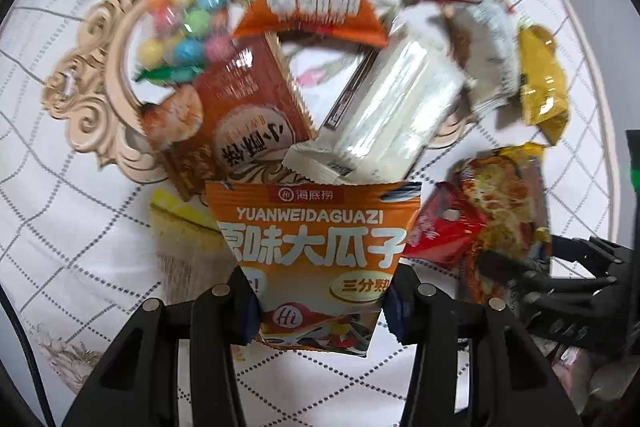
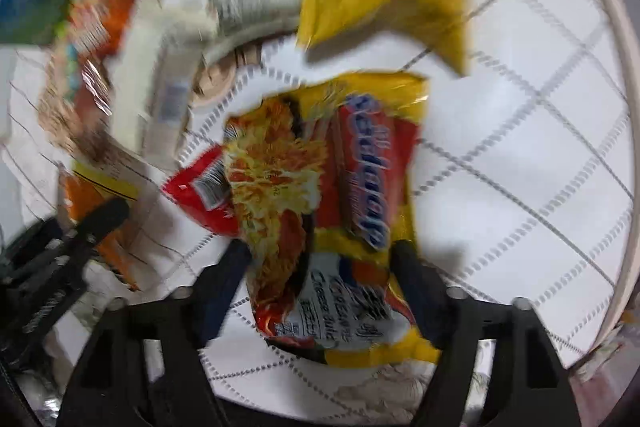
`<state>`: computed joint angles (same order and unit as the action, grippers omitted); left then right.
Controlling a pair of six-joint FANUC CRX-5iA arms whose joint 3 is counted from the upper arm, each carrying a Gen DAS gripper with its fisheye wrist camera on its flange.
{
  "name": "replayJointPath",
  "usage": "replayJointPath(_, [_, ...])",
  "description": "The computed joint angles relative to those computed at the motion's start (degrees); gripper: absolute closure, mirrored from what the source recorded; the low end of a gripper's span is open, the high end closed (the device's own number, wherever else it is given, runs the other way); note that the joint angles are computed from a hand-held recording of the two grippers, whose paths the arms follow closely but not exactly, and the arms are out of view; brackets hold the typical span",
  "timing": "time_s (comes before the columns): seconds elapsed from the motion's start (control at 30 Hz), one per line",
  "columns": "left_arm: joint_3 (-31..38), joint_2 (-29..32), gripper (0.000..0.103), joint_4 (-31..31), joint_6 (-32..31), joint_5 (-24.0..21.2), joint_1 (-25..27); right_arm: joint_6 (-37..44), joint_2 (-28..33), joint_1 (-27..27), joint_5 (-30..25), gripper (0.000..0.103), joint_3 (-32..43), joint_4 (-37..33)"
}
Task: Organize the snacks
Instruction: 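Carry both held packets over the cardboard box and lower them inside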
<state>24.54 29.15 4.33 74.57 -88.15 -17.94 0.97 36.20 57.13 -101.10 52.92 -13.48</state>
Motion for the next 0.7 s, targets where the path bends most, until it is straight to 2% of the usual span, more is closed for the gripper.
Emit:
replayJointPath(0.07, [-0.2,1.2,0.058,-1.0,0.4,0.0,-0.3,1.9,4.5,0.7,-6.8,0.011,6.2,0.5])
replayJointPath(0.13, [-0.7,1.4,0.058,-1.2,0.1,0.3,-0.1,1.6,5.0,1.7,-8.7,0.014,7.1,1.7])
replayJointPath(0.23, [-2.1,0.1,0.059,-1.3,0.0,1.8,0.2,0.3,1.4,2.7,-6.8,0.015,3.4,3.4])
replayJointPath(0.37, [-0.3,-1.1,0.059,0.6,2.8,-0.8,0.9,-3.1,-7.5,3.8,-0.4,0.015,-6.0,5.1])
replayJointPath(0.43, [0.1,-1.9,0.059,2.8,3.1,-1.8,2.5,-3.9,-10.6,4.5,1.0,0.015,-7.6,6.7])
replayJointPath(0.6, [8.5,-0.2,0.059,7.6,4.9,-5.7,5.0,-4.7,-15.1,5.7,4.2,0.015,-8.4,12.4])
replayJointPath(0.7, [21.2,4.5,0.059,10.5,9.1,-10.7,4.3,-1.6,-14.7,5.2,3.1,0.015,-3.7,15.5])
